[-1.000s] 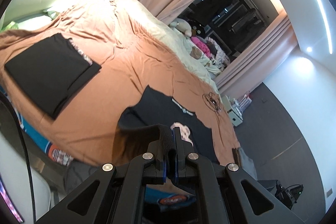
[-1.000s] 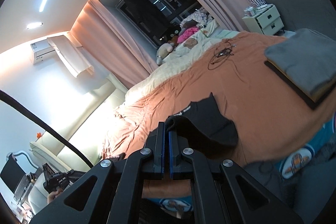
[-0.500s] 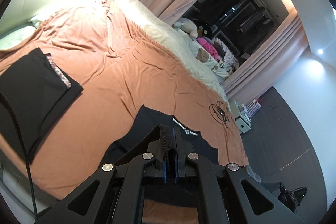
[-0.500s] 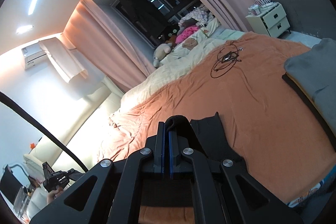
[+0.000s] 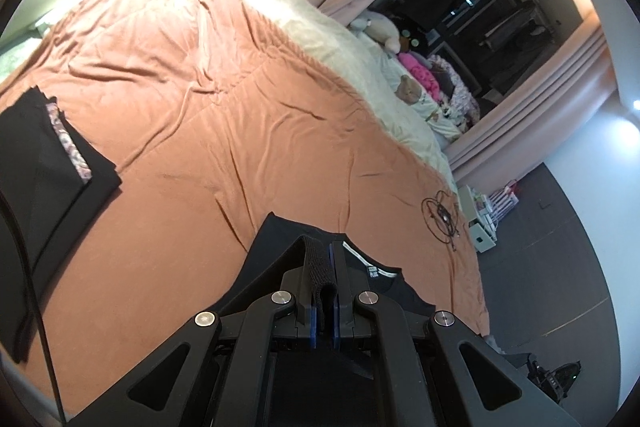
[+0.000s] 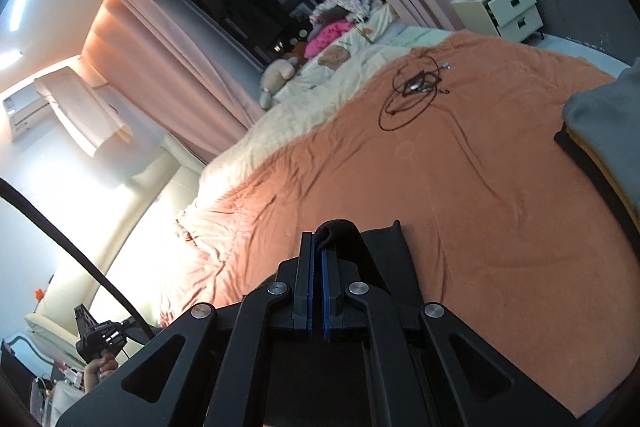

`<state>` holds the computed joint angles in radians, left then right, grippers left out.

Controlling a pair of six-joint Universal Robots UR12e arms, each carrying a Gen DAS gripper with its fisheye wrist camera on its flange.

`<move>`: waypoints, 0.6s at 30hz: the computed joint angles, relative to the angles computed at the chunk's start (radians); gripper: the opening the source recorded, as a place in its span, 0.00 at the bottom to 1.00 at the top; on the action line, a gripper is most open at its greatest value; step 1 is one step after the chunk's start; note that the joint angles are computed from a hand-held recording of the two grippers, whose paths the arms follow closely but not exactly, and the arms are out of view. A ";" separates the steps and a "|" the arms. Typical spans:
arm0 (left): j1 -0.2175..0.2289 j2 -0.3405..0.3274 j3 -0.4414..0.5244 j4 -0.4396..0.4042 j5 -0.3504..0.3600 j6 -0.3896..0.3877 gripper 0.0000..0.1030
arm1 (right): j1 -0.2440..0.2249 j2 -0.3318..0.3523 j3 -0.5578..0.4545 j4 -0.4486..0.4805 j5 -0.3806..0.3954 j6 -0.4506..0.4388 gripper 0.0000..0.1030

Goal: Fold small clothes
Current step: 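Lift the hem with both grippers and fold it toward the collar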

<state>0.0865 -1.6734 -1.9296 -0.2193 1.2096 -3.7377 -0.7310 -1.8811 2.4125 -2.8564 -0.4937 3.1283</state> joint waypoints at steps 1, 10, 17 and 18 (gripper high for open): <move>-0.001 -0.015 0.013 -0.009 -0.002 0.000 0.04 | 0.016 0.014 -0.012 -0.010 -0.018 0.014 0.00; -0.024 -0.143 0.123 -0.118 0.046 0.025 0.04 | 0.148 0.137 -0.105 -0.045 -0.194 0.122 0.00; -0.034 -0.234 0.181 -0.187 0.073 0.031 0.04 | 0.224 0.213 -0.165 -0.039 -0.291 0.164 0.00; -0.034 -0.249 0.190 -0.191 0.072 0.029 0.04 | 0.234 0.223 -0.174 -0.039 -0.305 0.170 0.00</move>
<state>0.0526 -1.9222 -1.7400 -0.4103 1.2813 -3.7091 -0.4973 -1.6582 2.2381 -2.8950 -0.7991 3.2984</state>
